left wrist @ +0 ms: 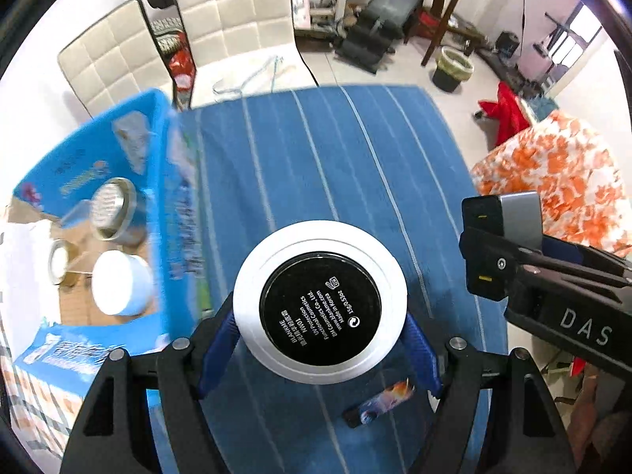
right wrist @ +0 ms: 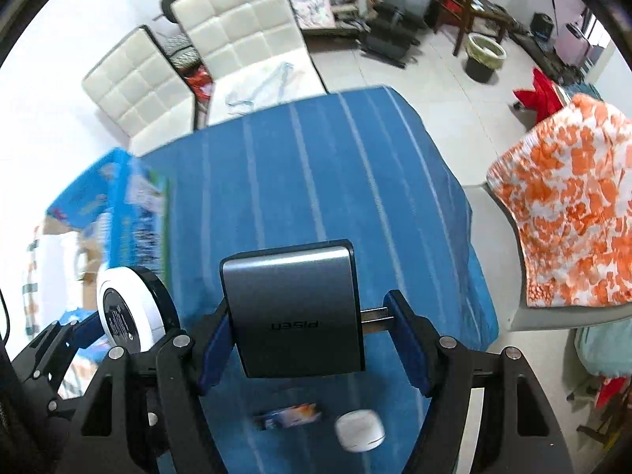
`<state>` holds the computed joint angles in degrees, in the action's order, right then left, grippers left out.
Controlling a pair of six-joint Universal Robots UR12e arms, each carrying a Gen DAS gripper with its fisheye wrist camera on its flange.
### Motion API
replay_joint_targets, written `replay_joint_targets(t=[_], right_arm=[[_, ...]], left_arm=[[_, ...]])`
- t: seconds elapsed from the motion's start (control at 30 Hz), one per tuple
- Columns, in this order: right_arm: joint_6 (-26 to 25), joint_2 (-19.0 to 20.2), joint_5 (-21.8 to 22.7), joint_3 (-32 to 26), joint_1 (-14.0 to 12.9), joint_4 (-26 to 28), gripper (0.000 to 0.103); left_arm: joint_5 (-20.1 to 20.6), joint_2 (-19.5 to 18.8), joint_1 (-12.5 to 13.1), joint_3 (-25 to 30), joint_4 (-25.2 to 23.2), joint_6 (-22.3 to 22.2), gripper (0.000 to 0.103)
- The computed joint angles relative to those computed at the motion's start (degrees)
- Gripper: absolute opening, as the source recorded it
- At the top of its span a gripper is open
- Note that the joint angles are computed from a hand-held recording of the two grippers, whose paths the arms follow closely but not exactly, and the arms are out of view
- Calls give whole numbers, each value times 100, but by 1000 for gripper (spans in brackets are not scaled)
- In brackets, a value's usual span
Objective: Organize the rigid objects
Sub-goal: 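Carry the puck with the left tool while the right carries the charger to the box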
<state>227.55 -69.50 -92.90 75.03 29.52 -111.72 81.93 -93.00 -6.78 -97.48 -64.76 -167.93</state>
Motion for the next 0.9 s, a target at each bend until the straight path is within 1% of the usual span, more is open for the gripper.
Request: replay_joint_targets(t=[0.13, 0.17, 0.2, 0.23, 0.27, 0.33, 0.4, 0.47, 0.6, 0.7, 0.8, 0.83, 0.87, 0.9], right_arm=[[53, 146, -138, -454, 237, 38, 74], [44, 181, -114, -544, 281, 12, 74], [57, 226, -128, -644, 336, 7, 74], [76, 300, -136, -794, 404, 15, 74], [86, 382, -131, -948, 469, 21, 74], [79, 575, -99, -1282, 592, 57, 74], [99, 760, -53, -1575, 692, 84, 74], [152, 983, 26, -1924, 791, 120, 74], [304, 1503, 332, -2648, 931, 199, 74], [423, 1907, 580, -3185, 1000, 341, 74], [610, 2268, 975, -3595, 1006, 432, 74], [682, 2440, 1145, -3803, 1000, 496, 74], [717, 2541, 1214, -3908, 991, 532, 74], [752, 2716, 1293, -4147, 989, 644, 74]], left_arm=[[-143, 305, 377, -98, 62, 227, 74], [-135, 295, 399, -62, 78, 224, 74], [-152, 367, 512, -79, 64, 275, 74], [-198, 434, 638, -89, 21, 320, 74], [-206, 452, 681, -91, 17, 313, 74], [-254, 552, 893, -96, -78, 411, 74], [-320, 651, 1151, -118, -141, 496, 74], [-261, 701, 1280, -149, -105, 556, 74], [-241, 742, 1729, -152, -176, 803, 74], [-143, 671, 1966, -162, -162, 930, 74], [-14, 535, 2097, -162, -79, 932, 74], [6, 477, 2130, -166, -46, 921, 74], [-15, 468, 2183, -180, -48, 911, 74], [-9, 402, 2212, -175, -54, 884, 74]])
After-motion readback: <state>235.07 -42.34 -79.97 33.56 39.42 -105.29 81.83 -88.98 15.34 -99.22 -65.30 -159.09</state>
